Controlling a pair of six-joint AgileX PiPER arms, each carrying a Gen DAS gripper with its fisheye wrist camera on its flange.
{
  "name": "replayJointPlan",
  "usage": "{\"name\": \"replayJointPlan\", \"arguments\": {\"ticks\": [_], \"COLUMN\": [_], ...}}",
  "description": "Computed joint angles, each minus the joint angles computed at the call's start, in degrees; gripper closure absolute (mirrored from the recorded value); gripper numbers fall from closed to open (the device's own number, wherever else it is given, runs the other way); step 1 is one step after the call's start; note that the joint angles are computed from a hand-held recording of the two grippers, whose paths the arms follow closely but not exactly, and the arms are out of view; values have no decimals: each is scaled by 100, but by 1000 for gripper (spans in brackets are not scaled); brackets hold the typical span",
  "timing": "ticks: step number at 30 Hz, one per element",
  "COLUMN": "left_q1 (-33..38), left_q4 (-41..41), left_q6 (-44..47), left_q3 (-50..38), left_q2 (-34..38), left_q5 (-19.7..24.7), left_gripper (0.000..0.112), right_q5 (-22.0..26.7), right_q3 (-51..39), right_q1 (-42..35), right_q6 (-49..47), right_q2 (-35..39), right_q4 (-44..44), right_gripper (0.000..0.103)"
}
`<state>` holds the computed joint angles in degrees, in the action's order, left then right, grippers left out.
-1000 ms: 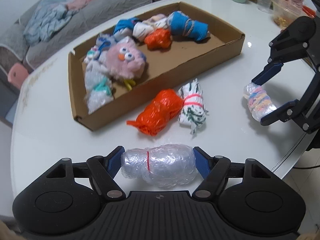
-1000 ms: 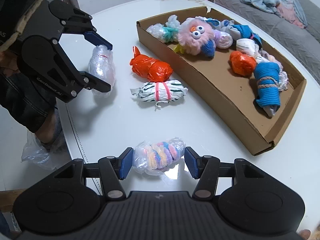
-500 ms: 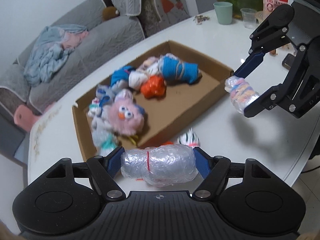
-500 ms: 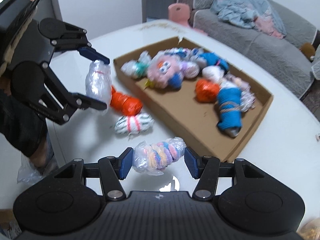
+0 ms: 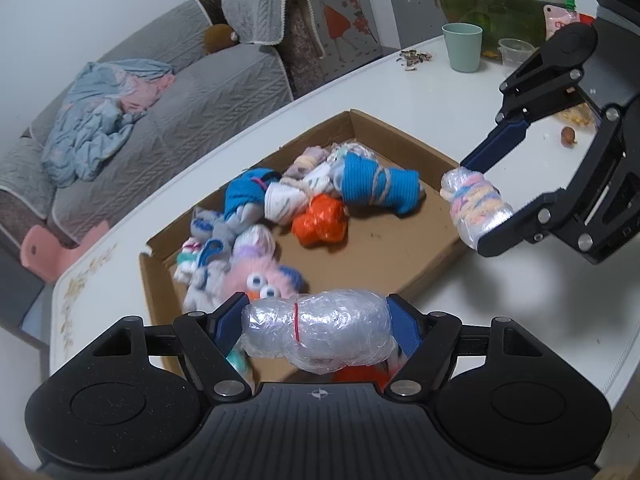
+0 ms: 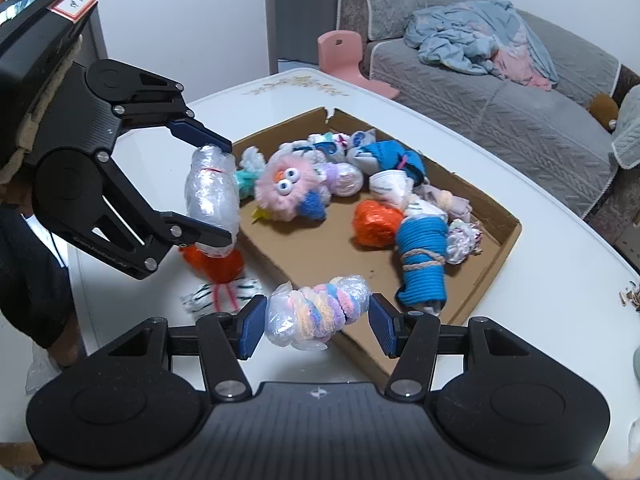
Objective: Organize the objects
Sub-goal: 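Carry both held bundles over the tray and lower them in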
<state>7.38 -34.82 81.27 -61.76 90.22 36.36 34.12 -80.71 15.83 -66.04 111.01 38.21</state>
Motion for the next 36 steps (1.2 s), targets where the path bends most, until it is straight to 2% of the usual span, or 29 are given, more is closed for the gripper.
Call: {"name": "replayJointPlan", "arguments": {"ticks": [6, 11, 20, 26, 31, 36], "left_q1": [-330, -475, -560, -412, -358, -370], "left_q4": [252, 307, 349, 243, -20, -43], "left_q6": [-912, -1283, -830, -389, 35, -67], "left_q3": [-1049, -1620, -1752, -2024, -2089, -2202], "left_q2": [887, 1569, 2080, 2387, 2519, 2630], "left_q5": [222, 374, 49, 163, 195, 190], "left_gripper": [34, 34, 34, 33, 32, 31], "right_q5": [216, 487, 1178, 1485, 1541, 1486], "right_q3": [-757, -1391, -2808, -3439, -3710, -3715], "right_q1": [-186, -251, -169, 16, 76, 64], "right_q6": [267, 373, 540, 462, 493, 438], "right_q2": [523, 1000, 1958, 2375, 2607, 2615], "right_q4": [-169, -256, -786, -1041, -1269, -1187], "right_gripper": [51, 51, 51, 51, 51, 51]}}
